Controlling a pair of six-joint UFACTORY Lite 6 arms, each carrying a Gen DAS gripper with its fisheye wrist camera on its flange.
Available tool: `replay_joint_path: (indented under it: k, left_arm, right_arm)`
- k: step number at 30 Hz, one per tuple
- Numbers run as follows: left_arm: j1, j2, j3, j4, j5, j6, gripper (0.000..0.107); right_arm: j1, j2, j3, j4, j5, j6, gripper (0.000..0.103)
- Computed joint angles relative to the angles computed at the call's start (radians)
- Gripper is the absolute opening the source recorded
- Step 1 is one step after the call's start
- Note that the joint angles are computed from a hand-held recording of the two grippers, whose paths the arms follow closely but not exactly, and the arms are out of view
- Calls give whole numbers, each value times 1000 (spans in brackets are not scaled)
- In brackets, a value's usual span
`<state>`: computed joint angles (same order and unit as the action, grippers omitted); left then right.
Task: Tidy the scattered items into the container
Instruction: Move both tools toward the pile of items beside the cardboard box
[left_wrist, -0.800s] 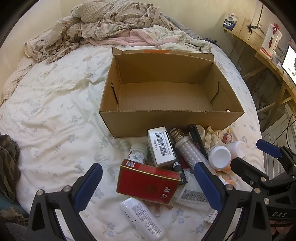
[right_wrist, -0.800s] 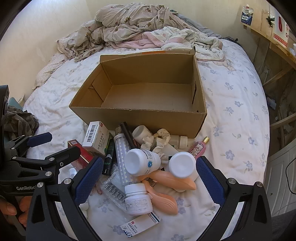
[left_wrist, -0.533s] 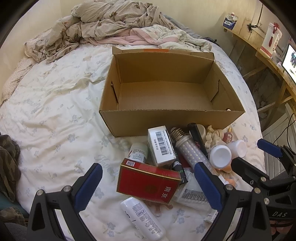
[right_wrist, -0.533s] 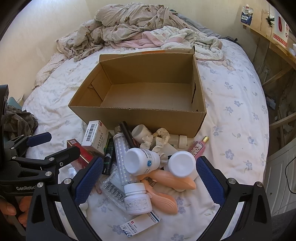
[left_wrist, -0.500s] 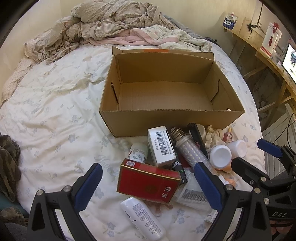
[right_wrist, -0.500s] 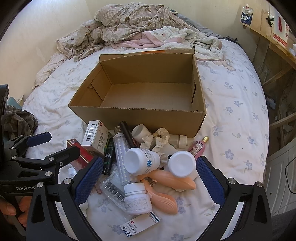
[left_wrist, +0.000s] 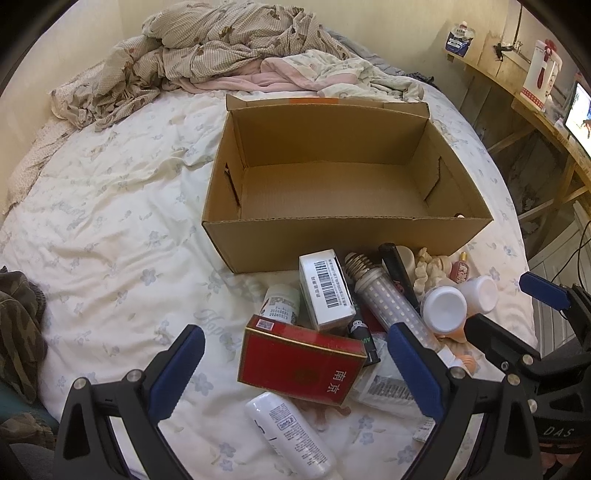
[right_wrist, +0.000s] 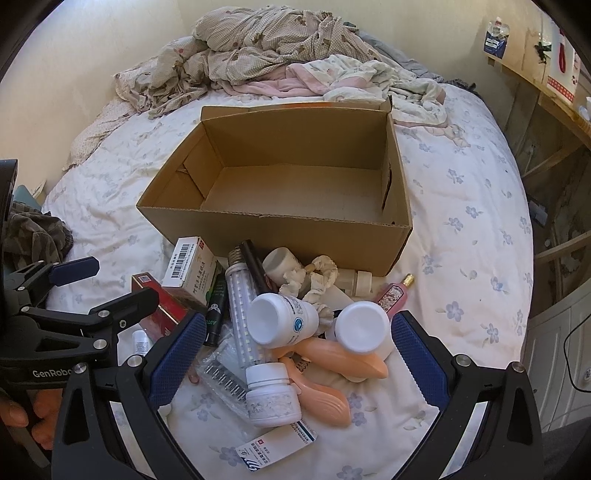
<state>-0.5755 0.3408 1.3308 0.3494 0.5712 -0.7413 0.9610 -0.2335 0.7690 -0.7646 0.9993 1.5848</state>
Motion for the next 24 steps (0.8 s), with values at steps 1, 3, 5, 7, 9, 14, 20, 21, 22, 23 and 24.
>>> replay_joint_path:
  k: [1,3,5,7,9,14,20,21,22,23,24]
  left_arm:
    - [-1,0,0,2,0,-2,99]
    - [-2,0,0,4,0,-4,99]
    - [0,0,1,0,1,0,99]
    - [-2,0,1,-2,2,1,99]
    - [-3,2,5,1,6,-1,99]
    - [-6,4,7,3,11,1,99]
    - [3,-8,-12,-13,-14,13,99]
    - [1,-7,-12,1,-11,-1,99]
    - [-2,-1,-5,25,2,-21,99]
    - [-3,5,1,29,10,-22,99]
    - [2,12,6,14,15,-6,99]
  right_arm:
    - [0,0,0,0,0,0,101]
    - [1,0,-1,-4,1,4,101]
    - [4,4,0,-6,2,9,101]
    - [4,5,1,-6,3,11,101]
    - [5,7,2,-6,5,11,101]
    - [15,35,22,-9,34,13,101]
    - [44,78,63,-31,113,37,101]
    - [50,76,66,-38,125,46,101]
    - [51,69,65,-42,130,53,101]
    - [53,64,65,-45,133,57,101]
    - [56,60,64,-50,135,62,101]
